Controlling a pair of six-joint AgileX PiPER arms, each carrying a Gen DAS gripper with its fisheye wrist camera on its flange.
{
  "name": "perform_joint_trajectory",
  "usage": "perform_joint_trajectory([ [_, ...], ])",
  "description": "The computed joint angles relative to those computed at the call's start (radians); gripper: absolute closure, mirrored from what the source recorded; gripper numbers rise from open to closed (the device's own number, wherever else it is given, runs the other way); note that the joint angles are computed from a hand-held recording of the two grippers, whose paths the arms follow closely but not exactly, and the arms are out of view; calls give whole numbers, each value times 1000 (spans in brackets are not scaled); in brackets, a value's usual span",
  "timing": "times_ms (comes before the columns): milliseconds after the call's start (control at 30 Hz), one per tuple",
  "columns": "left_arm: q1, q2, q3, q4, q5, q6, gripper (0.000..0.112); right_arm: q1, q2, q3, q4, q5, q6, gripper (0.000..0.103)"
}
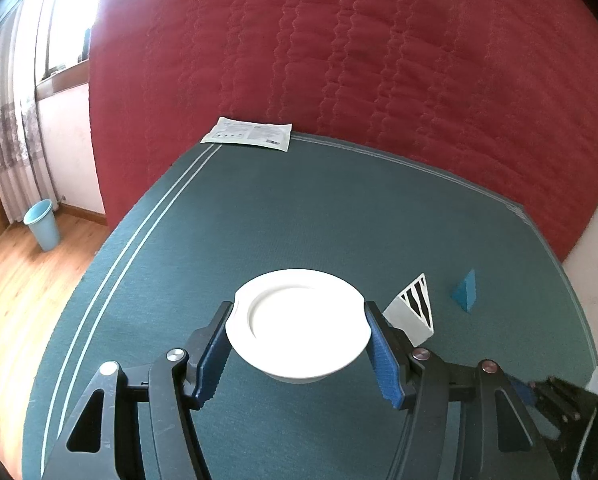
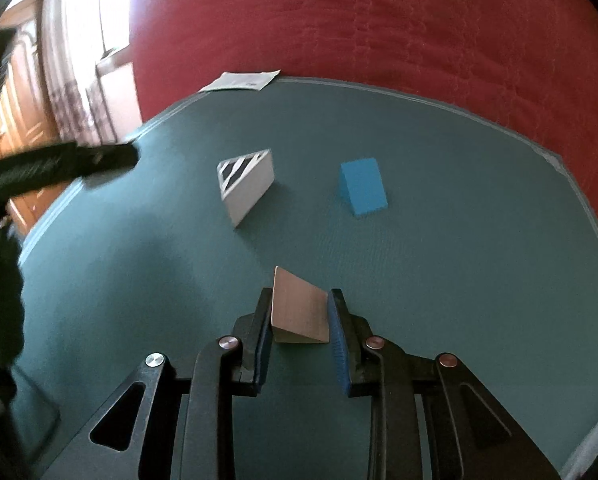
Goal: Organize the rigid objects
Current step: 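Lower the open right tool onto the tan wedge block, then close the right tool on the tan wedge block and lift it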
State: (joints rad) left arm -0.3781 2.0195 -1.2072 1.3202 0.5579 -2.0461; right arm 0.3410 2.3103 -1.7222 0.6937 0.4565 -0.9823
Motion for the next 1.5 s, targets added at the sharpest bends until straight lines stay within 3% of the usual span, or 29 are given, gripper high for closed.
perform_joint_trajectory([
  [167, -21, 19, -26, -9, 11, 27, 47, -32, -78, 157, 131, -50, -186, 76],
  [533, -74, 26, -42, 37, 28, 22, 47, -94, -194, 360, 407, -59, -443, 77],
  [800, -69, 28, -41, 52, 12, 9, 47, -105, -199, 371, 400, 28, -303, 76],
  [933, -73, 22, -37, 52, 13, 8, 47, -76, -172, 333, 347, -18, -212, 71],
  [1067, -76, 14, -29, 57, 13, 1, 47, -63, -139, 265, 287, -42, -100, 55],
  [1233, -73, 14, -28, 58, 8, 3, 47, -32, -91, 179, 170, -61, 37, 55],
  [1400, -70, 13, -26, 59, 3, 5, 47, 13, -90, 185, 48, -143, 133, 55],
  [1500, -73, 17, -31, 51, 4, 12, 47, 19, -97, 199, 9, -168, 161, 63],
])
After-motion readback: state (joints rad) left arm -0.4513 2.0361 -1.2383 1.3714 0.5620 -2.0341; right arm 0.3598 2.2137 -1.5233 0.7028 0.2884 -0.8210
